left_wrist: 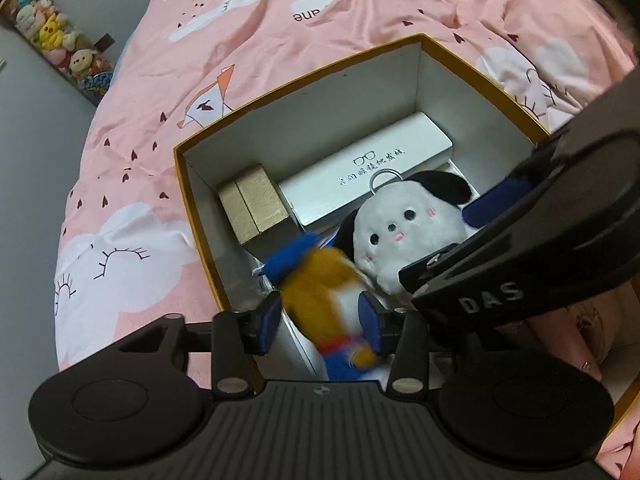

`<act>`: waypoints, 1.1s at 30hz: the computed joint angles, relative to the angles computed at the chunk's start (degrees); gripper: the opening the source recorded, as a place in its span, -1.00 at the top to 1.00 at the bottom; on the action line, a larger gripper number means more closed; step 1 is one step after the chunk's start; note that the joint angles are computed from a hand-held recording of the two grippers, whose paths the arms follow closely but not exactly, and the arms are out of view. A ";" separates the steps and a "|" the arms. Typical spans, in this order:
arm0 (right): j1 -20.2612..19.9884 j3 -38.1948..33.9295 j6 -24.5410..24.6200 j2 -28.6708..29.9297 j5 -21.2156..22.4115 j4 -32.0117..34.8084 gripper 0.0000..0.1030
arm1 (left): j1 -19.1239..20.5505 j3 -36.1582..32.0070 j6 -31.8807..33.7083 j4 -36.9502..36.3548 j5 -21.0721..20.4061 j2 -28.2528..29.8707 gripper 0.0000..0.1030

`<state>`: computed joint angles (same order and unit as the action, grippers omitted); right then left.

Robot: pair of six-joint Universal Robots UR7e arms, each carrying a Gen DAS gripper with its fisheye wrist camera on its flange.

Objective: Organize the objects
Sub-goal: 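Lower both plush toys into the storage box and open both grippers, then grasp the yellow tape measure with the left gripper while the right grasps the crocheted flower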

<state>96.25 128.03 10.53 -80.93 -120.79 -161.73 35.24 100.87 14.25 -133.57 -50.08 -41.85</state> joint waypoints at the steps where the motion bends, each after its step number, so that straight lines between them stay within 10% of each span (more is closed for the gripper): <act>1: 0.31 -0.08 -0.49 -0.34 -0.17 0.50 -0.25 | 0.28 -0.22 -0.23 0.18 -0.77 -0.10 -0.02; 10: 0.35 -1.10 -3.55 -2.17 -2.76 5.87 0.49 | -0.13 -0.17 -2.47 0.83 -0.89 -0.89 0.35; 23: -0.83 3.87 -11.92 -6.04 2.21 -4.92 0.50 | -2.25 4.03 -3.16 -11.09 1.85 -0.18 0.58; 33: 0.38 14.57 -10.38 -34.97 -8.26 3.59 0.50 | -9.61 7.95 7.77 -15.01 -22.52 -3.63 0.57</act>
